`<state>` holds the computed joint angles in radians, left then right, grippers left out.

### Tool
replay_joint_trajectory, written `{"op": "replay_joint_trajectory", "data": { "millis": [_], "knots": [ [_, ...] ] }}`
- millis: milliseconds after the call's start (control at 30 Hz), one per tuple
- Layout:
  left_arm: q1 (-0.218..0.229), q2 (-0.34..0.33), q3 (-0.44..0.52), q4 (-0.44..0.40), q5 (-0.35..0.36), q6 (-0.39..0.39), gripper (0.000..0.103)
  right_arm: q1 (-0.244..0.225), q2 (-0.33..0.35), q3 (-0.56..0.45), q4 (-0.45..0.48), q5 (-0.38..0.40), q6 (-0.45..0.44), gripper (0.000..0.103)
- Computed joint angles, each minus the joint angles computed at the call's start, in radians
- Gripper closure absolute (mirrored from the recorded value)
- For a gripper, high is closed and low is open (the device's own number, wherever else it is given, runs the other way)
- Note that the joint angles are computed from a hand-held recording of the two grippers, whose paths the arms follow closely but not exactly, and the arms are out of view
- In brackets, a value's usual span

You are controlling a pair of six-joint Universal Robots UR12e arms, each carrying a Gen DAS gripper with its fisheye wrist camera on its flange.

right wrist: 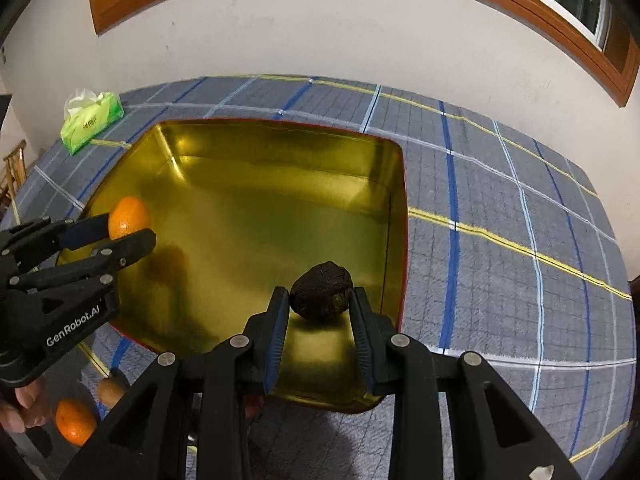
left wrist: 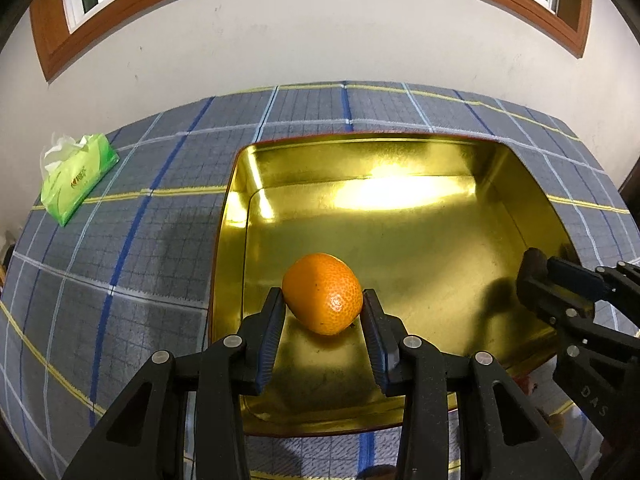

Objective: Organize fruits
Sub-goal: 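Carry the orange in left gripper and dark fruit in right gripper over the red tin, then open both grippers to drop the orange and dark fruit into the tin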

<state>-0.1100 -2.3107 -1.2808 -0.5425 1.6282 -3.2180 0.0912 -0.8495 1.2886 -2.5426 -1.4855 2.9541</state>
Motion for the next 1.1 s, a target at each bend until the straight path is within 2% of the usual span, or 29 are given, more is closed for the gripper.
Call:
{"op": "replay_joint_trajectory", "data": {
  "millis": [267,633,767,833,1000,1100],
  "knots": [
    [-0.001,0.003,-0.01,-0.003,0.01,0.006,0.063,0.002,-0.008,0.008,0.01,-0.012,0.042,0.074],
    [-0.003,0.005,-0.011,-0.008,0.022,0.007,0.063,-0.006,-0.013,0.012,0.021,0.034,0.062,0.073],
    [-0.003,0.006,-0.014,-0.007,0.022,0.008,0.063,-0.006,-0.014,0.014,0.016,0.048,0.063,0.066],
    [-0.001,0.01,-0.017,-0.011,0.017,0.006,0.063,-0.006,-0.016,0.017,0.011,0.051,0.068,0.058],
    [-0.004,0.026,-0.038,0.023,0.018,0.036,0.06,-0.007,-0.034,0.038,-0.028,0.066,0.071,0.053],
    [-0.007,0.04,-0.054,0.049,0.019,0.043,0.051,-0.006,-0.05,0.055,-0.048,0.064,0.066,0.051]
  ]
}}
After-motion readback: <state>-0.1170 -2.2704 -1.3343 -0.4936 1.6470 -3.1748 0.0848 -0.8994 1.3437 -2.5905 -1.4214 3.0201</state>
